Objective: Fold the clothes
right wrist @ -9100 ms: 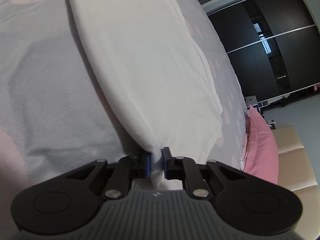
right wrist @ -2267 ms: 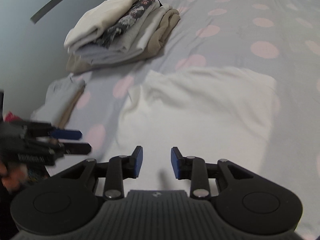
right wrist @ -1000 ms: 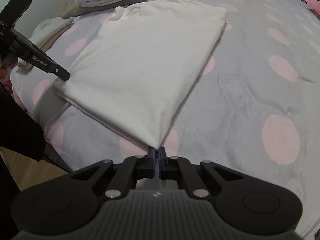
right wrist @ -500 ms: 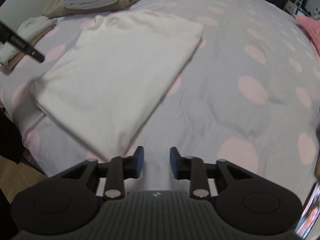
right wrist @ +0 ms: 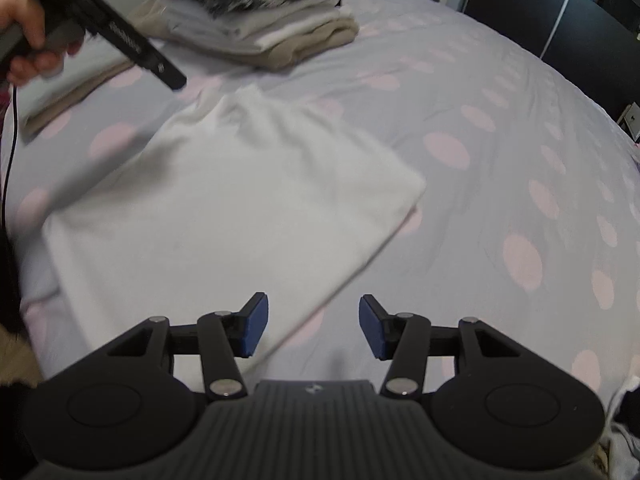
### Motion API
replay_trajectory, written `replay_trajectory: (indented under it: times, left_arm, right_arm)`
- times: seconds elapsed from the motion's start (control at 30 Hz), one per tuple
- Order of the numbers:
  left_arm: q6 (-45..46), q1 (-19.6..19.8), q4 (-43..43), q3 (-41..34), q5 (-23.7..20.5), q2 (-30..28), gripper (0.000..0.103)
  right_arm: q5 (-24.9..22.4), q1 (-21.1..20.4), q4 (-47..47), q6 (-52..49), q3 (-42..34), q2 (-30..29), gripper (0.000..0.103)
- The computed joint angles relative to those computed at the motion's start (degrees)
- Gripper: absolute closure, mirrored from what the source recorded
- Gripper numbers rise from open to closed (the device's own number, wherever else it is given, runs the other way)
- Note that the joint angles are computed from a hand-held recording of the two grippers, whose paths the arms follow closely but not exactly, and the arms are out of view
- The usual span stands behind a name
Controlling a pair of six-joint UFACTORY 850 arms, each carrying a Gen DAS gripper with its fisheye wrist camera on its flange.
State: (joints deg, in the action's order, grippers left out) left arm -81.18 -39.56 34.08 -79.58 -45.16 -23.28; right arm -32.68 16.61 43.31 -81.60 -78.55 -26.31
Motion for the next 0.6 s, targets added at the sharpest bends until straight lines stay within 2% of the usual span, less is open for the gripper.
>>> replay_trajectory:
  times: [0.1,0.4,0.5,0.6]
  left_arm:
    - [-3.4,1.9,2.1,1.4,3.8,-0.1,0.058]
    - [5.9,4.6,-7.1,0.1,3.7,-3.9,0.059]
    - [4.1,4.7,-6.3,1.6,5.5,-3.2,0.088]
    - [1.6,4.4,-3.7,3.1,8.3,-1.7,0.100]
  right_arm:
    - [-2.6,-0.2,2.5,1.5,-3.1,-3.1,0.049]
    - [-6.6,-0.5,2.0,7.6,-9.6,-9.5,0.049]
    - [-7.8,-0.8,1.6,10.3,-11.0,-10.7,0.049]
    - [-7.8,-1.0,0.8,11.8,-11.5,-11.3,0.049]
